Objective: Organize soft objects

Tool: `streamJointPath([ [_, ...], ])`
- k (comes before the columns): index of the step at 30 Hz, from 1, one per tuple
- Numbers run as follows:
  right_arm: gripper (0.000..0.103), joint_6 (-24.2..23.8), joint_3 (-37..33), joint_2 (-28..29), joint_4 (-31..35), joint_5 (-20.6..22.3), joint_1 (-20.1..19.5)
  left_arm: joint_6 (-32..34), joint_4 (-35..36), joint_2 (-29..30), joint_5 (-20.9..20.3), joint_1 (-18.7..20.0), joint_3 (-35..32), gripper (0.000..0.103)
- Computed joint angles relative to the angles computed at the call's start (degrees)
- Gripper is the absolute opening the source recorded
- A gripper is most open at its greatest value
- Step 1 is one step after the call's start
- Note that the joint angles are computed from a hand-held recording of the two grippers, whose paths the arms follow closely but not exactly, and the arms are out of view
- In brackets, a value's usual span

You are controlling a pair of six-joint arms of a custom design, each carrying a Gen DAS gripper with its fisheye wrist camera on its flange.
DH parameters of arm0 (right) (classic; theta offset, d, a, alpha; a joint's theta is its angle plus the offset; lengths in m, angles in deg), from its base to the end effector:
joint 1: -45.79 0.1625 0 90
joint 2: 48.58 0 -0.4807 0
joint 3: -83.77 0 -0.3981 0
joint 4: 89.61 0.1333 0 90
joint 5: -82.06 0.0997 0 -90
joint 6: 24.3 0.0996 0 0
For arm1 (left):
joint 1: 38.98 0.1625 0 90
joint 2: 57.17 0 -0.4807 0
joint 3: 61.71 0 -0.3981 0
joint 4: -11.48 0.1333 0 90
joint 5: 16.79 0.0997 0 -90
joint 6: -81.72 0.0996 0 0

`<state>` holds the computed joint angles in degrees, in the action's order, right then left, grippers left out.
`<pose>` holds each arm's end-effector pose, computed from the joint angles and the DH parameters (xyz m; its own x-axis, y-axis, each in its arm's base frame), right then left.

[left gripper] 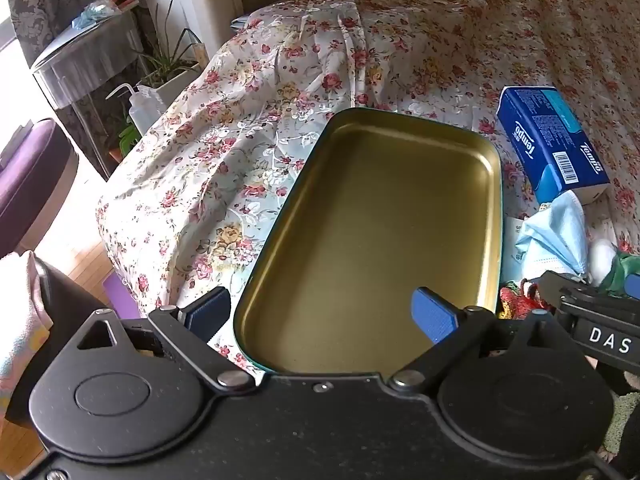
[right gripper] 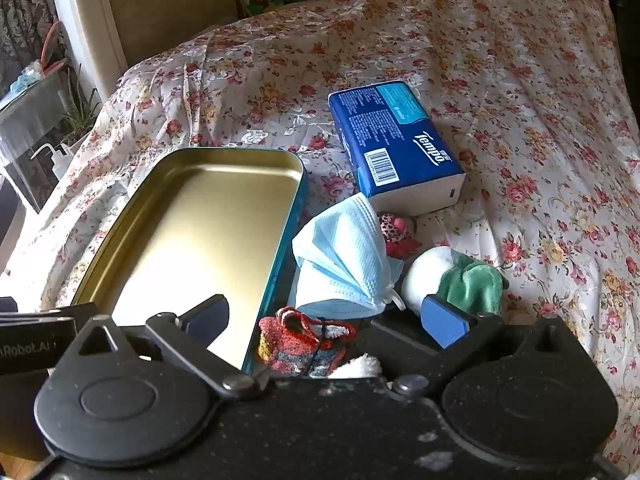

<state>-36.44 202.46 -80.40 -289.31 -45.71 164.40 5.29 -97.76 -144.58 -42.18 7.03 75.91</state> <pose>0.3281 -0.4505 -0.0154 -0.6969 -0.3362 0.6335 -0.6013 0.7553 -0.2606 -0.0755 -0.3997 0.2489 -0.5755 -0.4513 -0.6820 0.1537 0.7594 -0.6323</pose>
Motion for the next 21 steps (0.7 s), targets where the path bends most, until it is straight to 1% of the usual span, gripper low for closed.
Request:
streamJointPath([
  [21,0.103,0.0,0.1,0.0,0.2,-0.1,-0.2,0.2,-0.2,-0.2,-0.1,0.0,0.2,0.094],
])
